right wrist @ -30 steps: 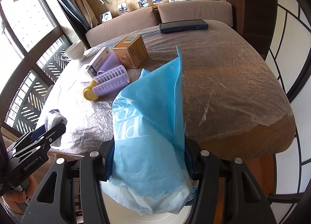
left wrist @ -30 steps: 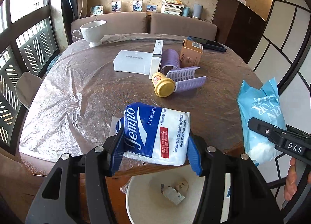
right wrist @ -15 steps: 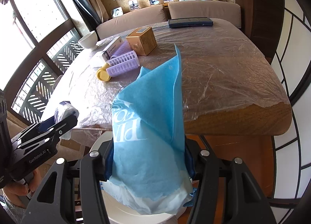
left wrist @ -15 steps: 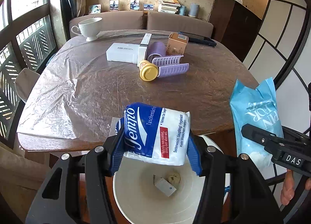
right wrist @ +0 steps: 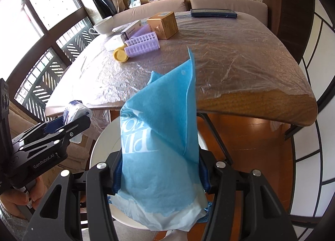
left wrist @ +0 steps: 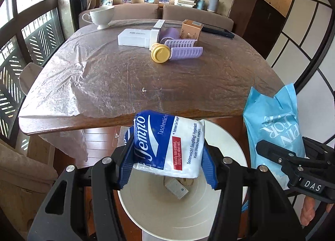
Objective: Collect trash
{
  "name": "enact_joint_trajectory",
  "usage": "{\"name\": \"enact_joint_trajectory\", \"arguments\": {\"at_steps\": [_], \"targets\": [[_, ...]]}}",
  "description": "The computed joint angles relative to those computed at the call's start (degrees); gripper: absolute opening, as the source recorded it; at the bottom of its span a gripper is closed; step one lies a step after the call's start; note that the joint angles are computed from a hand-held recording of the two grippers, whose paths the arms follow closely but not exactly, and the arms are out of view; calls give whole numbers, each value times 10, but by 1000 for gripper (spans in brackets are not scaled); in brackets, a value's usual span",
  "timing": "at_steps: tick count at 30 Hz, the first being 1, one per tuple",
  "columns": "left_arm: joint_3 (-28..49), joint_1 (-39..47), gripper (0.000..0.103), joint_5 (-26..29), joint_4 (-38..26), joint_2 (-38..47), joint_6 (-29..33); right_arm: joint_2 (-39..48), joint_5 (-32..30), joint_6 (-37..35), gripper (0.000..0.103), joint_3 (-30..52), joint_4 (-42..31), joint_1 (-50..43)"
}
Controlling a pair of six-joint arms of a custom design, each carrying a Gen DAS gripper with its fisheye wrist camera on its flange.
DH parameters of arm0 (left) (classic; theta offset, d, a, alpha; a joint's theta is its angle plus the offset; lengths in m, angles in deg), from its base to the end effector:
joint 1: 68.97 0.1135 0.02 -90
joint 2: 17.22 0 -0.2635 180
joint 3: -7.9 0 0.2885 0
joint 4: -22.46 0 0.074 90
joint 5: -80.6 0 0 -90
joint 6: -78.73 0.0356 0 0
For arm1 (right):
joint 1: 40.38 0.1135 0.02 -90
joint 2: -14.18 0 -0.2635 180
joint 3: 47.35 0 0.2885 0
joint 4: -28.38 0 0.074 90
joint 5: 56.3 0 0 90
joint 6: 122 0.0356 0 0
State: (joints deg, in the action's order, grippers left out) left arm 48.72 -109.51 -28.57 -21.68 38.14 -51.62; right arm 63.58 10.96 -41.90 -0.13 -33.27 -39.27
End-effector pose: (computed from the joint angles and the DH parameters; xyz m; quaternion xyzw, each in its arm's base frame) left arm 0.1637 -0.1246 0.1659 -0.0434 0.9495 -0.0506 0.3066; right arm 0.1836 0.0173 0.2067 -0.1360 0.9462 0.1745 0.2360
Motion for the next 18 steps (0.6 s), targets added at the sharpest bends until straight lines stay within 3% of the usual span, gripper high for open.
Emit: {"name": "enact_joint_trajectory", "arguments": {"at_steps": [18], "targets": [[-31, -49, 56, -4, -8, 6, -55, -13, 11, -20, 54, -54, -10, -1]]}}
